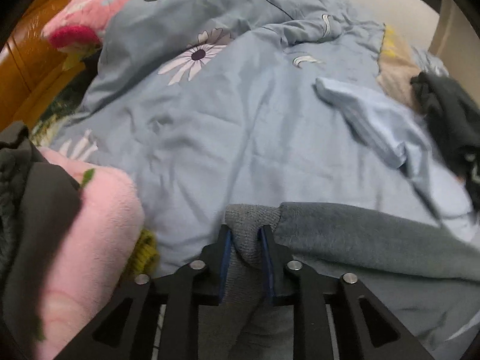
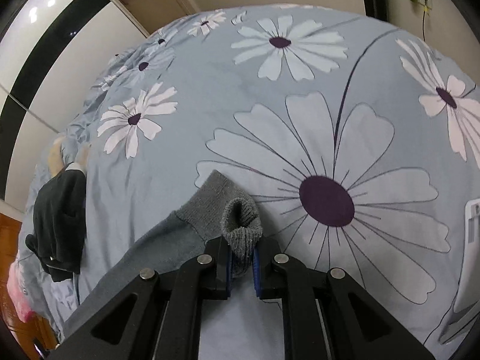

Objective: Fold clothes

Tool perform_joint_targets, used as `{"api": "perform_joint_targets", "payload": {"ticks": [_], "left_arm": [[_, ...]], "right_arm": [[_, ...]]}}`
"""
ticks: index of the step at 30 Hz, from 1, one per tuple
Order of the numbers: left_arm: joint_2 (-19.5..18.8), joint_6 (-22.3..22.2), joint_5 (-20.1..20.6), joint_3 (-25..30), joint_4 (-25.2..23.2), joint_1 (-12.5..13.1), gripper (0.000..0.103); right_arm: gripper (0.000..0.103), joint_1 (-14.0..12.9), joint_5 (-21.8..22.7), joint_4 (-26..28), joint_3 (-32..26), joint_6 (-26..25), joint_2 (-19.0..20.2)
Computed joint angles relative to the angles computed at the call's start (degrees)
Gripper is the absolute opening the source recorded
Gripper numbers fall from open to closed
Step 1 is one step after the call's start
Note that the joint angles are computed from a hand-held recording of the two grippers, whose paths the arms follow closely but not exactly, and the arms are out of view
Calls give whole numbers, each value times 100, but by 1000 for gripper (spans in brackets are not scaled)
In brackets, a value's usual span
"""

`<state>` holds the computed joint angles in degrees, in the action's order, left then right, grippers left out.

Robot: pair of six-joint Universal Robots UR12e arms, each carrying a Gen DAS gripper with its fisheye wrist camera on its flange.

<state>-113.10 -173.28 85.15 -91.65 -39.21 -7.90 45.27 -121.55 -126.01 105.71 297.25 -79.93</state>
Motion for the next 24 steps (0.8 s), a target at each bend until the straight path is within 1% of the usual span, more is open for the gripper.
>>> {"api": "perform_joint_targets", "payload": {"ticks": [1,2,3,4,5,7,9,10,12,14,17,19,21,24], "left_arm": [[17,-46,-77,27,-84,15,30],[41,-59,-127,46,-149,29,36],[73,-59,-191,53,-235,44,37],[107,-58,-250,58,-321,59,39],[159,-50,-275,42,-411,61,42],[326,-78,-414,-60,-520,93,47],[513,-153,-600,-216,-517,138,54],[652,-236,-675,-356,-498,176,58],[930,-397,-822,-628,-468,255,60],[1179,-503,-913,-905,-450,338,62],[1569,-796,-952,-1383,-355,474,64],[1778,-962,-1008,-1651,-518,609,64],[1939,-1272,-960,-1881,-614,746,64],[2083,-1657,-1045,-2068,-880,954,64]], "right_arm": [[11,-4,17,0,-5,-33,-10],[11,-12,39,14,-19,-96,-21],[12,-12,55,57,-43,-138,-27],[16,-4,68,119,-79,-165,-29],[20,15,70,260,-143,-157,-33],[36,88,14,540,-276,-91,-46],[44,211,-151,578,-345,-33,-63],[44,284,-218,596,-381,23,-70],[44,448,-308,601,-452,166,-76],[44,666,-379,548,-503,355,-53],[44,1007,-298,752,-609,882,6],[44,1228,-176,869,-662,1389,78],[45,1413,-34,810,-629,1892,145],[45,1604,101,449,-459,2637,211]]}}
